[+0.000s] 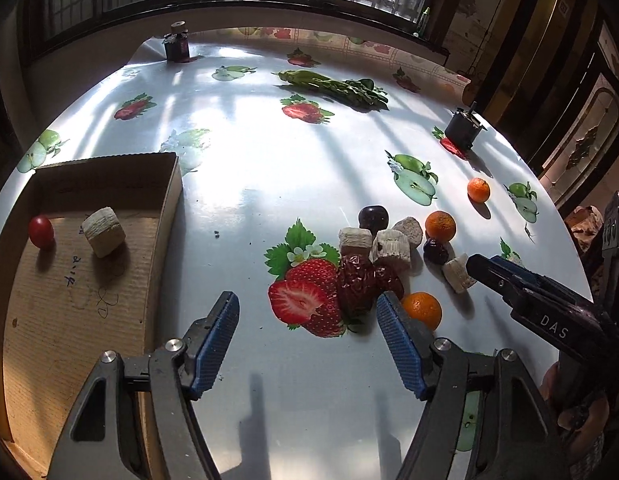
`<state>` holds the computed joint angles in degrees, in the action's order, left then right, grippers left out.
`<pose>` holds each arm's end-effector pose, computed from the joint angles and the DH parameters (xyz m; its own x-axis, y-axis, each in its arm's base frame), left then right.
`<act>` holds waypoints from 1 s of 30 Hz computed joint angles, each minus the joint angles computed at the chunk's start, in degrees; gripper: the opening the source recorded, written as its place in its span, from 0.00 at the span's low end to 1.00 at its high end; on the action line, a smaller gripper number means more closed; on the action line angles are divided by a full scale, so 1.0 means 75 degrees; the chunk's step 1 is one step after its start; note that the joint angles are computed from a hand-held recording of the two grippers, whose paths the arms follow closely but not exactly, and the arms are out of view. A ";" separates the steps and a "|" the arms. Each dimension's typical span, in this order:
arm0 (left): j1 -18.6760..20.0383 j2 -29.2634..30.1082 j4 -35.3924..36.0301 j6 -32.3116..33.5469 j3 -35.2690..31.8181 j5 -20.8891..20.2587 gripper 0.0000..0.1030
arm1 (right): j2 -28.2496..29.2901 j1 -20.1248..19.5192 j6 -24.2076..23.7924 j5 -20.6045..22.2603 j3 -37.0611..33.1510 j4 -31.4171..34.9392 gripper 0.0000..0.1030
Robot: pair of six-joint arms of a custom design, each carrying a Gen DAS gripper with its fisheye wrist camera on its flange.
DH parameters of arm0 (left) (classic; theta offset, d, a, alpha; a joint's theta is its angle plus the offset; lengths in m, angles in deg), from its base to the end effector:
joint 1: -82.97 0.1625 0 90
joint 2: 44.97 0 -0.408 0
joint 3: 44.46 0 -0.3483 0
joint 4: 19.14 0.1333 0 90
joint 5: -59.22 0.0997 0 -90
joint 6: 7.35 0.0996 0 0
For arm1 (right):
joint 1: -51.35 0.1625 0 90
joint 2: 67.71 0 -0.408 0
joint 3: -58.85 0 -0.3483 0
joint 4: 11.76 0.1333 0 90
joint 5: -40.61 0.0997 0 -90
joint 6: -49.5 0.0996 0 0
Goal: Organize fruits
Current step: 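Grasp a dried red date with the left tool while the right tool grasps another beige cylindrical cake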
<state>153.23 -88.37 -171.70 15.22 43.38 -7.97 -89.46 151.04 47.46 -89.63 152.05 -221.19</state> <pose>-0.0640 -0.6872 0.1427 -0.7156 0.5260 -0.4596 0.6451 0.7501 -0.1458 0.1712 -0.5926 0.0067 -0.8287 0.3209 0.4586 -0.1423 0.6717 -0.7270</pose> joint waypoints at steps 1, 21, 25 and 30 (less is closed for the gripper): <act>-0.0003 0.0089 -0.0032 0.0048 -0.0035 -0.0005 0.66 | 0.0004 -0.0043 0.0013 0.0116 -0.0014 0.0037 0.49; 0.0228 0.0777 -0.0158 0.0316 -0.0549 -0.0812 0.52 | 0.0386 -0.0192 -0.0229 0.0212 -0.0409 -0.0100 0.44; 0.0228 0.0742 -0.0125 0.0504 -0.0461 -0.0921 0.29 | 0.0423 -0.0164 -0.0272 0.0165 -0.0446 -0.0067 0.31; 0.0259 0.0653 -0.0338 0.0494 -0.0297 -0.1004 0.29 | 0.0452 -0.0133 -0.0365 0.0084 -0.0417 -0.0195 0.28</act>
